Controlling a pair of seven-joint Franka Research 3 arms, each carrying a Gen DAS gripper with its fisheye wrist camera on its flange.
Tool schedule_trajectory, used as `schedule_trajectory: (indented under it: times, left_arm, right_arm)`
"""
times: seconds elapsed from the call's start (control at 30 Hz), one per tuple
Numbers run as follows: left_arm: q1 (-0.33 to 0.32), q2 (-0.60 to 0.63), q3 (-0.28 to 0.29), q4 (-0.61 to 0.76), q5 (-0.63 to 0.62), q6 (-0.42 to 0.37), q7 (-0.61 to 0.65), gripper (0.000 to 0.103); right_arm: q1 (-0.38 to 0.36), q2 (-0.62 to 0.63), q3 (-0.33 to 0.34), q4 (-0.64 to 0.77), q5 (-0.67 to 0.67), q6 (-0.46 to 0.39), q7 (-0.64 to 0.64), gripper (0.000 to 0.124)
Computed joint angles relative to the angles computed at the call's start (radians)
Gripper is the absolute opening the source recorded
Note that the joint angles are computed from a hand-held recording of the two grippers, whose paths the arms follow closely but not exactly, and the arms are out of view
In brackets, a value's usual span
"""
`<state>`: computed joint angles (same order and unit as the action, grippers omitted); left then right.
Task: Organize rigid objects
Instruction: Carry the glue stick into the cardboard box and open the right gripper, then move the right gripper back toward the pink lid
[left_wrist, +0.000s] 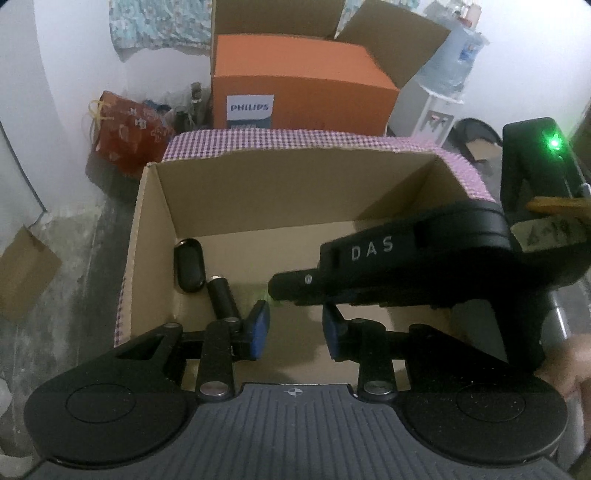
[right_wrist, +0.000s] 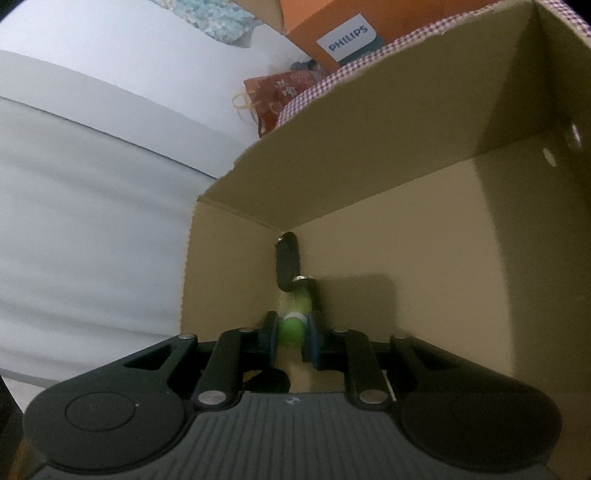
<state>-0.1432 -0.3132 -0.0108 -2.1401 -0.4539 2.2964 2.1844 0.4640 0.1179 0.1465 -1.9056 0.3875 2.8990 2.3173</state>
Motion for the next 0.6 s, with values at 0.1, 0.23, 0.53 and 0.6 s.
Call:
schedule_trajectory:
  times: [0.1, 0.23, 0.53, 0.6]
  left_arm:
    - [-0.001, -0.024, 0.003, -0.015, -0.005, 0.002, 0.003, 0.033]
    - [-0.002, -0.04, 0.006, -0.023, 0.005, 0.0, -0.015, 0.033]
    - [-0.025, -0.12, 0.052, -0.058, -0.045, -0.014, 0.026, 0.037]
    - [-0.035, -0.157, 0.066, -0.082, -0.067, -0.013, 0.05, 0.039]
  right_arm:
    - [0.002, -0.009, -0.001, 0.0, -0.012, -0.008, 0.0, 0.02]
    - [-0.003, -0.001, 0.001, 0.017, 0.001, -0.031, 0.002, 0.02]
    - [0.002, -0.113, 0.019, -0.111, 0.073, 0.094, -0.054, 0.02]
    - [0.011, -0.178, 0.027, -0.184, 0.079, 0.152, -0.06, 0.02]
